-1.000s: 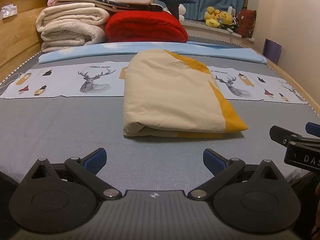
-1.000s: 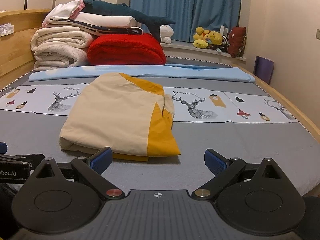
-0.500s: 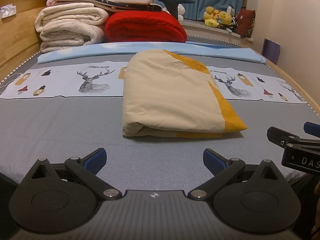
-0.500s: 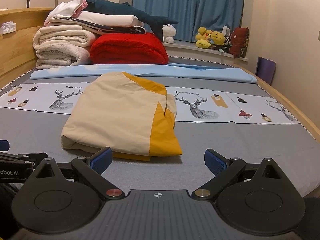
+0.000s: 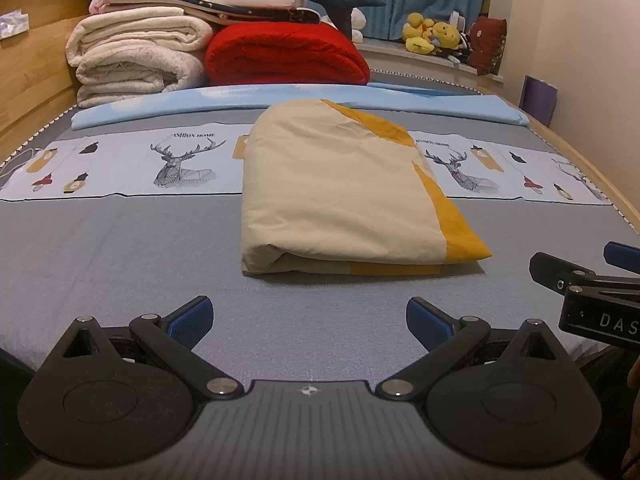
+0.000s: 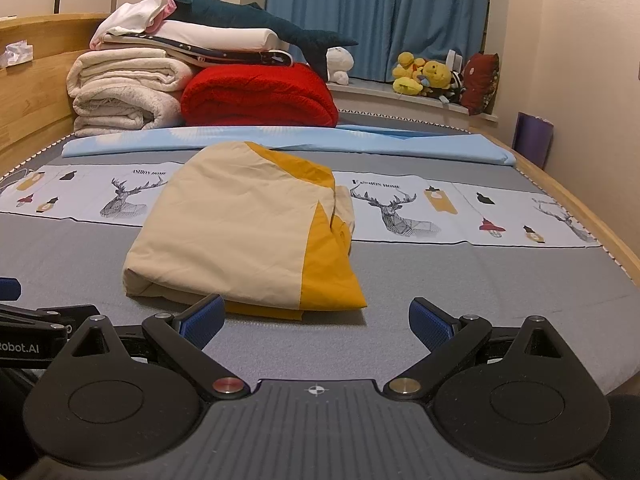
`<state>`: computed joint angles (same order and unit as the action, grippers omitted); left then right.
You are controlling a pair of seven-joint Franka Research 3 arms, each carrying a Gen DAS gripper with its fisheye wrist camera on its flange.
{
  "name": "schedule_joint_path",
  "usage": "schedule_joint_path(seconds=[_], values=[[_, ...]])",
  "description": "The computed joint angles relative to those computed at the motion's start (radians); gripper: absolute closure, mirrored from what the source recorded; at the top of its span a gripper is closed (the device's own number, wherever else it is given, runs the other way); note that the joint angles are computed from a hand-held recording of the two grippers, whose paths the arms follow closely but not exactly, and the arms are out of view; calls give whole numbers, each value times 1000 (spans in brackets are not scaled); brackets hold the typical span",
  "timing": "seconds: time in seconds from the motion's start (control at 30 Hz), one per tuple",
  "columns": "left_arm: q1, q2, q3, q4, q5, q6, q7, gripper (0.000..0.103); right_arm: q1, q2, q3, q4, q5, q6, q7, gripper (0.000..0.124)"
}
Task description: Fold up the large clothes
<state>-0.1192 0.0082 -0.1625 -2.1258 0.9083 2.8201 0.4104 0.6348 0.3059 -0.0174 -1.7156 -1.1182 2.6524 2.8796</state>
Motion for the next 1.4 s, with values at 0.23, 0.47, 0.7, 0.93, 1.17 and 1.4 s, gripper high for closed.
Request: schedule_joint_path(seconds=[0.23,0.47,0.7,0.93,1.17,1.4], values=[[-1,1,1,0,0,2,3,0,1,1,0,0,0,0,0,26],[-2,3,1,2,5,2,-1,0,1,0,0,0,3,0,-3,26],[2,3,4,-5,10,18,5,0,1,1,0,1,4,-2,-4,26],[2,3,4,-5,10,19,7,0,1,0,-1,-1,4,2,-5,26],[2,5,4,-4,14,19,5,0,4,3,0,0,6,-1,-4,26],[4,2,6,-12,12,26,8,0,5,-2,1,-14,0,4,1,26]])
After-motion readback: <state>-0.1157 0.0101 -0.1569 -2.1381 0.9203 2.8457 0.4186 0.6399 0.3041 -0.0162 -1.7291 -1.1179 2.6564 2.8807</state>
